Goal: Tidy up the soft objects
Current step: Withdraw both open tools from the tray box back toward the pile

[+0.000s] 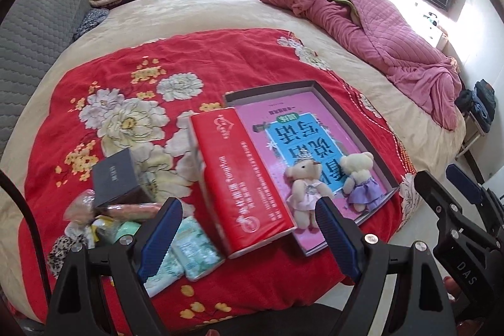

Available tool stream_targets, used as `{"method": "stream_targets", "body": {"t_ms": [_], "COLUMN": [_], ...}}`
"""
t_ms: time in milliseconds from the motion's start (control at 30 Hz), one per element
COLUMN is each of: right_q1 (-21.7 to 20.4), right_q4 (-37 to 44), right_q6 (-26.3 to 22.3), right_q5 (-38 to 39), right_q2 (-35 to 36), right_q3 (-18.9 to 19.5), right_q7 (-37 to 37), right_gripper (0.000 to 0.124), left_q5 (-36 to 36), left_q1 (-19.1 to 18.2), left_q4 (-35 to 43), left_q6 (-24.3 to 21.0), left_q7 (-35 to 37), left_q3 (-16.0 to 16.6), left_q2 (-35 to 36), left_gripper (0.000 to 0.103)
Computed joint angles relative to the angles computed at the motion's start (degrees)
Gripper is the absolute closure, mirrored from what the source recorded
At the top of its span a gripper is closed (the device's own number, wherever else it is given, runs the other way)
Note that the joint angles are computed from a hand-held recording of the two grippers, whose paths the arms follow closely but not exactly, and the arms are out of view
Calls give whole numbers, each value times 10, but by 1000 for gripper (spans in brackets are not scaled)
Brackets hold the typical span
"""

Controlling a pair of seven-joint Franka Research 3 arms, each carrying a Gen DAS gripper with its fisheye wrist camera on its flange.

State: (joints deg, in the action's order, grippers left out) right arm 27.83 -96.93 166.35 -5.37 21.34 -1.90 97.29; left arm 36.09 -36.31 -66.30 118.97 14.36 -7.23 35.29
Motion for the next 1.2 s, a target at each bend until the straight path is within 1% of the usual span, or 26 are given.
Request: {"method": "stream_targets", "body": {"t_ms": [100, 167, 367, 467, 533, 600, 733, 800, 900, 1000, 1200], "right_q1": [5, 2, 11, 12, 17, 8, 19, 27, 30, 31, 42], "right_q4": [-1, -3, -3, -4, -6, -10, -9, -9, -10, -11, -11], "right_q6": [2, 5, 4, 3, 4, 8, 8, 8, 8, 8, 8], "right_q5": [-2, 7, 9, 14, 15, 35, 39, 34, 39, 49, 47], "right_q2": [-4, -8, -13, -15, -18, -21, -22, -22, -23, -25, -28], "right_q3": [2, 13, 20, 25, 26, 43, 45, 40, 46, 54, 57], "right_q7": [-2, -12, -25, -33, -32, -48, -53, -49, -52, -58, -66], "right_gripper": [50, 50, 50, 50, 50, 50, 50, 50, 50, 50, 50], "left_q5": [7, 14, 26, 36, 42, 47, 55, 57, 58, 57, 56], "left_q1": [2, 4, 23, 28, 33, 36, 44, 49, 56, 64, 78], "left_q4": [-39, -64, -143, -167, -190, -207, -241, -260, -278, -304, -351], "left_q6": [9, 12, 35, 30, 36, 31, 23, 28, 22, 30, 34], "left_q7": [-17, -30, -69, -82, -95, -102, -122, -131, -140, -152, -175], "left_q3": [1, -1, -15, -22, -27, -32, -41, -46, -54, -60, -70], "left_q2": [-27, -44, -98, -117, -133, -146, -171, -183, -197, -215, -251], "left_gripper": [17, 17, 17, 17, 17, 17, 17, 17, 17, 17, 17]}}
